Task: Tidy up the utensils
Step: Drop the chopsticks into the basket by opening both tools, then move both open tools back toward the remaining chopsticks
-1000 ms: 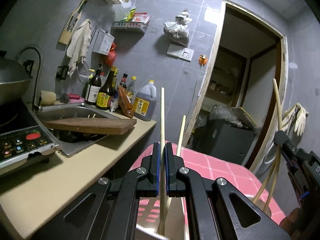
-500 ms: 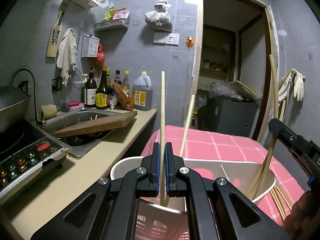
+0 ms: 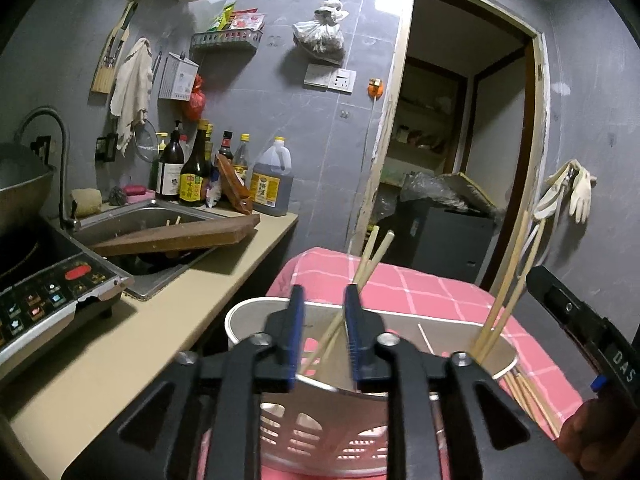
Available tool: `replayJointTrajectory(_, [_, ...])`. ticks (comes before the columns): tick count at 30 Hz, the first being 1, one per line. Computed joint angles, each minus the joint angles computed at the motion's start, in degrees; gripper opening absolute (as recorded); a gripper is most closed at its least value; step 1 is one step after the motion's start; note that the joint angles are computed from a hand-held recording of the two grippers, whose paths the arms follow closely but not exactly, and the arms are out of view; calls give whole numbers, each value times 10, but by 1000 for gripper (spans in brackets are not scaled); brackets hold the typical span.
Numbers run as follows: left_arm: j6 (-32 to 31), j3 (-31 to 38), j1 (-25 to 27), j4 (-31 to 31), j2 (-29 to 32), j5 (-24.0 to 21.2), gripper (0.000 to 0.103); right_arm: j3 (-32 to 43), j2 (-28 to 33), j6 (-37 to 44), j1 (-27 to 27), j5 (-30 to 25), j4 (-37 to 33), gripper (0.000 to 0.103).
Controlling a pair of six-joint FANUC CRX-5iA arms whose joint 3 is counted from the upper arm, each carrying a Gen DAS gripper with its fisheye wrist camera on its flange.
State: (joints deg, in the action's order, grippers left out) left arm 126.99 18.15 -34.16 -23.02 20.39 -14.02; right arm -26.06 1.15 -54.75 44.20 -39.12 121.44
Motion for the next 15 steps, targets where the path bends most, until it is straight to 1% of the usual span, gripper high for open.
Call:
replayJointTrajectory(1, [-5,-7,2,9,-4,8,23,-2,-2,4,3,-5,-2,24])
replayJointTrajectory(5, [6,-14,-3,0,-15,12,25,-12,-11,23,19,-29,-15,24])
replayJointTrajectory(7, [23,-14,-7,-16,-20,13,34,-20,-19,37,30,-48,-27,27])
replayJointTrajectory(8, [32,-16,-10,-24,-24,15,41,-25,-25,42,36,-60,-35,29])
replayJointTrajectory(9, [35,-18,-11,-25,-26,18,44,-30,-30,44,40,-68,-39,39])
replayJointTrajectory(10, [36,-20,-13,-26,-30,22,45,-37,-37,46,47,-80,-44,50])
replayJointTrajectory(11, [36,-21,-16,-27,-32,24,46,-44,-45,51,56,-99,-54,52])
replayJointTrajectory(13, [51,-18,-24,-42,-35,21,52,-56,-58,69,75,-130,-77,55])
replayJointTrajectory(14, [56,-17,-27,-46,-37,22,58,-59,-64,84,86,-144,-94,58])
replayJointTrajectory(15, [59,-17,-30,-49,-38,22,62,-65,-72,98,98,-162,-112,65])
